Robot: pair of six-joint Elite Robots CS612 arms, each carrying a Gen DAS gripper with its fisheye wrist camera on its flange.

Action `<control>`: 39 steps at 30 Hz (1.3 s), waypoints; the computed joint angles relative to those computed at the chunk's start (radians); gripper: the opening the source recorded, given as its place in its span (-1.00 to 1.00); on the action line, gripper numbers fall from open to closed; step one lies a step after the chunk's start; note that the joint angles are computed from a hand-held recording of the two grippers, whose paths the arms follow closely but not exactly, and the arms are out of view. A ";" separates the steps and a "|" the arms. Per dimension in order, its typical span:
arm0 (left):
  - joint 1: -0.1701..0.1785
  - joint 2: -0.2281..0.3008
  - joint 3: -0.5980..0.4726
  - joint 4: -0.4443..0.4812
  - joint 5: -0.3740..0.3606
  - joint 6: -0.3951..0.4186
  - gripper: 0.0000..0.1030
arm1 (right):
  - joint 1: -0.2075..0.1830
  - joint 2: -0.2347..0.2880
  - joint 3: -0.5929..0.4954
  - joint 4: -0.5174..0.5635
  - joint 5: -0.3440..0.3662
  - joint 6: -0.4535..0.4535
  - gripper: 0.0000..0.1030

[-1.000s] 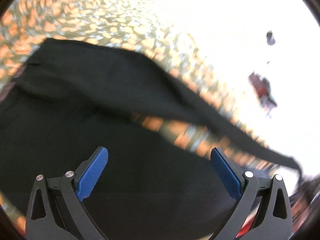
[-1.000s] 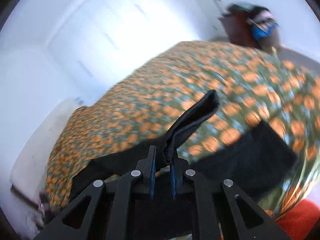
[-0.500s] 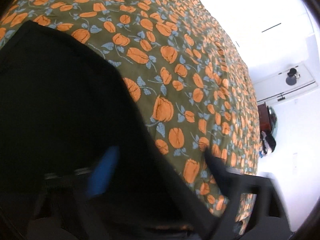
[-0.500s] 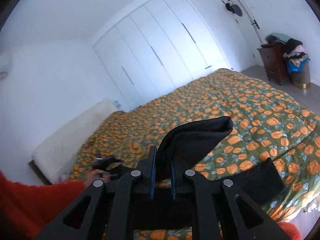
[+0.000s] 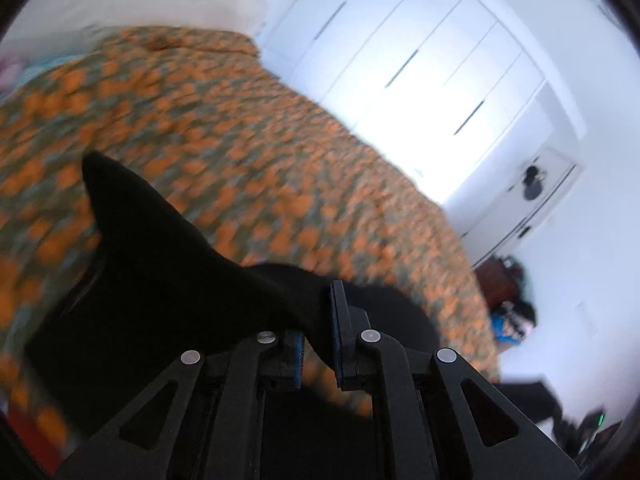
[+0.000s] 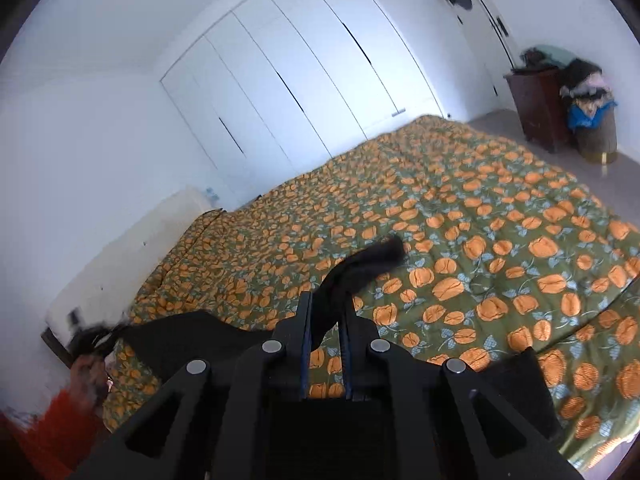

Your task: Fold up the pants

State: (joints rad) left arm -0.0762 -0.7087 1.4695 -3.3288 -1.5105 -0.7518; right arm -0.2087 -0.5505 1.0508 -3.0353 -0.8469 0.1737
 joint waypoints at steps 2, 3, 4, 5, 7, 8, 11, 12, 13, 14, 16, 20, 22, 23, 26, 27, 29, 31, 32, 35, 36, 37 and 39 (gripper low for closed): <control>-0.023 -0.004 0.075 0.040 -0.019 -0.004 -0.84 | -0.003 0.001 -0.008 0.132 -0.044 -0.045 -0.76; -0.033 0.006 0.090 0.105 -0.055 0.011 -0.82 | -0.004 0.000 -0.005 0.188 -0.077 -0.063 -0.76; -0.041 0.022 0.089 0.175 -0.092 0.029 -0.79 | -0.007 0.001 -0.005 0.285 -0.130 -0.094 -0.76; -0.046 0.039 0.084 0.220 -0.130 0.032 -0.79 | -0.007 0.004 -0.006 0.363 -0.199 -0.115 -0.76; -0.049 0.055 0.072 0.276 -0.190 0.038 -0.80 | -0.006 0.011 -0.015 0.498 -0.340 -0.129 -0.76; -0.052 0.057 0.065 0.291 -0.201 0.056 -0.80 | -0.005 0.017 -0.023 0.549 -0.391 -0.127 -0.76; -0.065 0.048 0.060 0.288 -0.176 0.132 -0.79 | -0.008 0.024 -0.009 0.586 -0.497 -0.108 -0.76; -0.069 0.046 0.060 0.286 -0.168 0.149 -0.79 | -0.009 0.025 -0.004 0.583 -0.508 -0.105 -0.76; -0.065 0.053 0.049 0.289 -0.171 0.156 -0.79 | -0.011 0.026 -0.001 0.578 -0.513 -0.096 -0.76; -0.063 0.061 0.037 0.296 -0.176 0.157 -0.79 | -0.012 0.019 0.009 0.567 -0.514 -0.090 -0.76; -0.066 0.062 0.038 0.300 -0.177 0.153 -0.79 | -0.011 0.017 0.016 0.537 -0.529 -0.082 -0.76; -0.068 0.059 0.035 0.322 -0.170 0.161 -0.79 | -0.007 0.024 0.001 0.552 -0.552 -0.078 -0.76; -0.068 0.060 0.033 0.322 -0.175 0.158 -0.78 | -0.006 0.026 -0.002 0.563 -0.554 -0.079 -0.76; -0.068 0.061 0.030 0.323 -0.176 0.156 -0.78 | -0.006 0.027 -0.004 0.568 -0.553 -0.074 -0.76; -0.069 0.064 0.022 0.337 -0.166 0.164 -0.78 | -0.006 0.033 -0.006 0.557 -0.549 -0.054 -0.76; -0.069 0.066 0.019 0.343 -0.165 0.169 -0.78 | -0.005 0.032 -0.004 0.551 -0.551 -0.051 -0.76; -0.067 0.068 0.020 0.347 -0.169 0.169 -0.78 | -0.003 0.030 0.001 0.541 -0.564 -0.049 -0.76; -0.066 0.069 0.017 0.354 -0.172 0.165 -0.75 | 0.000 0.030 0.000 0.538 -0.575 -0.051 -0.76; -0.066 0.069 0.017 0.355 -0.173 0.168 -0.75 | 0.001 0.031 -0.001 0.539 -0.579 -0.053 -0.76; -0.071 0.068 0.012 0.369 -0.157 0.194 -0.79 | 0.001 0.031 -0.001 0.537 -0.576 -0.051 -0.76; -0.072 0.068 0.012 0.374 -0.153 0.197 -0.79 | 0.000 0.030 0.001 0.536 -0.575 -0.049 -0.76; -0.073 0.070 0.006 0.392 -0.151 0.201 -0.79 | 0.001 0.031 0.000 0.537 -0.575 -0.049 -0.76; -0.074 0.076 -0.009 0.436 -0.153 0.208 -0.79 | 0.001 0.032 -0.001 0.537 -0.578 -0.052 -0.76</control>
State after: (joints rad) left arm -0.1504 -0.6323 1.4605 -2.8929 -1.6633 -0.5435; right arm -0.2078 -0.5189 1.0497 -2.4978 -1.4249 0.1213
